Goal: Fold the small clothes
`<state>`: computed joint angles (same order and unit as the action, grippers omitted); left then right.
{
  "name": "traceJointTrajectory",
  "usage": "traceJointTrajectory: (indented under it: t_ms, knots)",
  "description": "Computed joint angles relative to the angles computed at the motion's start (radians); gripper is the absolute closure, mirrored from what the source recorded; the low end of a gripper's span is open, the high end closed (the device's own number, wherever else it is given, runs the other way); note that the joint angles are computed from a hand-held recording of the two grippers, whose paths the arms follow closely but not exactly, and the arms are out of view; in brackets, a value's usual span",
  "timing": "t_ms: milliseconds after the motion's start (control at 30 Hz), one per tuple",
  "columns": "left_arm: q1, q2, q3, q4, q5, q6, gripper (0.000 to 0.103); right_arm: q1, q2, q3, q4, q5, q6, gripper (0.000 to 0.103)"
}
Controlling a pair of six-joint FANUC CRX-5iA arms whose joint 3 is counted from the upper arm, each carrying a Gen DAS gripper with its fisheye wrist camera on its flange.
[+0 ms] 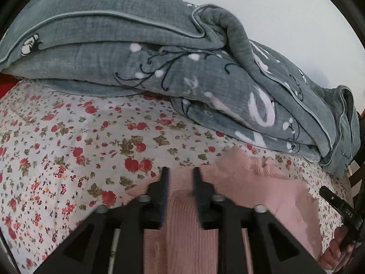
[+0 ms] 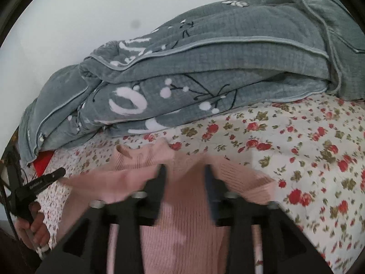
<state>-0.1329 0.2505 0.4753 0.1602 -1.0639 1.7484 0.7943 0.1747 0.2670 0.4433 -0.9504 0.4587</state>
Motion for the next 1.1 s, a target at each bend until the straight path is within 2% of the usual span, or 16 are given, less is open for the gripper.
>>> traceJointTrajectory:
  t_ms: [67, 333, 400, 433, 500, 533, 567, 667, 733, 800, 833, 1000, 1033, 1100]
  knots:
    - [0.000, -0.007, -0.014, -0.006, 0.014, -0.005, 0.070, 0.000, 0.002, -0.008, 0.012, 0.000, 0.014, 0.057]
    - [-0.037, 0.063, 0.055, -0.038, -0.059, -0.072, 0.070, -0.004, 0.081, 0.050, -0.007, -0.128, 0.061, 0.058]
    - [-0.053, 0.078, 0.077, -0.078, -0.080, -0.066, 0.070, -0.017, 0.087, 0.052, -0.040, -0.132, 0.069, 0.058]
    - [-0.064, 0.087, 0.093, -0.113, -0.093, -0.057, 0.070, -0.021, 0.092, 0.056, -0.049, -0.137, 0.071, 0.064]
    - [-0.067, 0.087, 0.086, -0.122, -0.087, -0.059, 0.090, -0.028, 0.092, 0.055, -0.057, -0.130, 0.073, 0.076]
    - [-0.064, 0.086, 0.082, -0.116, -0.086, -0.059, 0.095, -0.029, 0.086, 0.046, -0.062, -0.116, 0.078, 0.088]
    - [-0.055, 0.076, 0.062, -0.099, -0.068, -0.055, 0.095, -0.027, 0.084, 0.039, -0.054, -0.109, 0.075, 0.096]
    - [-0.043, 0.044, 0.027, -0.095, -0.027, -0.044, 0.096, -0.015, 0.051, -0.017, 0.011, -0.074, 0.018, 0.098]
    - [-0.043, 0.047, 0.032, -0.103, -0.036, -0.040, 0.095, -0.010, 0.019, -0.067, 0.071, -0.050, -0.050, 0.098]
    - [-0.045, 0.078, 0.065, -0.119, -0.086, -0.026, 0.094, -0.016, 0.029, -0.057, 0.043, -0.067, -0.036, 0.098]
    - [-0.048, 0.086, 0.072, -0.133, -0.096, -0.016, 0.092, -0.019, 0.056, -0.022, 0.012, -0.107, -0.003, 0.098]
    - [-0.054, 0.089, 0.083, -0.166, -0.103, 0.007, 0.080, -0.009, 0.077, -0.007, 0.047, -0.141, 0.002, 0.097]
    - [-0.049, 0.088, 0.083, -0.154, -0.105, 0.001, 0.077, -0.011, 0.077, -0.006, 0.039, -0.141, 0.005, 0.096]
    - [-0.043, 0.087, 0.094, -0.144, -0.126, -0.004, 0.066, -0.017, 0.065, -0.013, 0.025, -0.125, 0.005, 0.093]
